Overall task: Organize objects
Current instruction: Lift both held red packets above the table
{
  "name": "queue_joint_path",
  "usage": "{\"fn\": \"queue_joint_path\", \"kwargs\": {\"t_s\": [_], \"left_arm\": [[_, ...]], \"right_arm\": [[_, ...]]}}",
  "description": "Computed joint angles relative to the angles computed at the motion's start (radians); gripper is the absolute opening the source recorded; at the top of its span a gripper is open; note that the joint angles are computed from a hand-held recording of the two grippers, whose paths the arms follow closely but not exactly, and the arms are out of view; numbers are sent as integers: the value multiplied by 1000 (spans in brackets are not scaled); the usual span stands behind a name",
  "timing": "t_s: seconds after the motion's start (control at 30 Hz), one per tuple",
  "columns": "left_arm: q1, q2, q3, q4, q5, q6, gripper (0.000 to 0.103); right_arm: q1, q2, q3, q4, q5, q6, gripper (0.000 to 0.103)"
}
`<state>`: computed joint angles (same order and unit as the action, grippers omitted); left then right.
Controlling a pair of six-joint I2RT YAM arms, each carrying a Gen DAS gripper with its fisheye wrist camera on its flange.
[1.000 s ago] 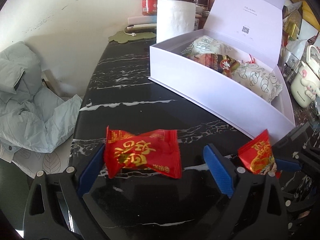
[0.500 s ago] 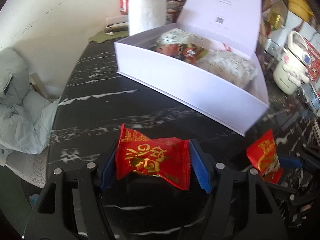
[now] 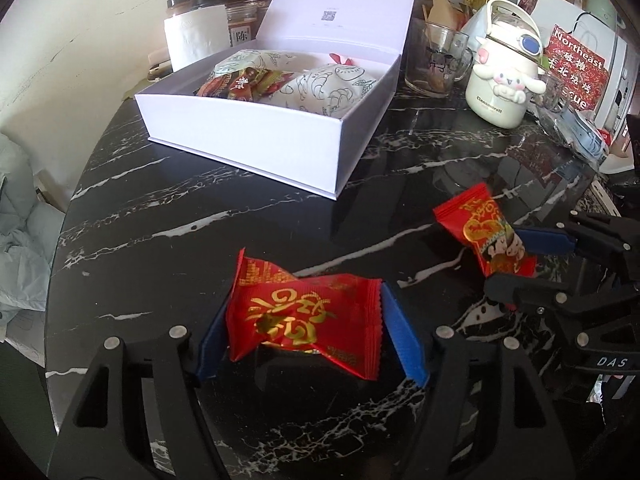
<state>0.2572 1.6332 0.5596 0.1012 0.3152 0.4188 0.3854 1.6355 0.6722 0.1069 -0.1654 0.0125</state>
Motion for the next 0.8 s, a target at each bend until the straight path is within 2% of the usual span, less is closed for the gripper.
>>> {"fn": "queue_joint_path", "kwargs": {"t_s": [0.07, 0.17, 0.23, 0.37, 0.43, 0.47, 0.6, 0.67, 0.7, 0.73, 0.8], "left_arm": [[-1, 3, -2, 7, -11, -11, 74], [5, 15, 4, 9, -30, -36, 85], [14, 20, 5, 8, -33, -44, 88], [23, 4, -18, 24, -51, -80, 89], [28, -8, -34, 28, -44, -71, 89], [30, -13, -42, 29, -39, -63, 90], [42, -24, -56, 33, -29, -53, 91], [41, -26, -58, 35, -33, -54, 91], [39, -26, -58, 36, -34, -56, 90], [37, -26, -56, 35, -35, -58, 88], [37, -31, -59, 41, -31, -59, 77]], "right_arm": [[4, 9, -5, 24, -1, -1, 68], [16, 14, -3, 31, 16, -1, 69], [11, 15, -1, 31, 8, 2, 69], [-5, 18, -2, 37, -21, 11, 72], [-9, 24, 5, 32, -42, 9, 81], [-7, 28, 10, 28, -45, 7, 82], [6, 38, 23, 26, -27, 23, 83], [2, 36, 17, 36, -38, 28, 77], [-2, 34, 11, 44, -45, 30, 66], [-3, 32, 7, 50, -41, 35, 57], [-11, 32, 4, 56, -54, 40, 52]]}}
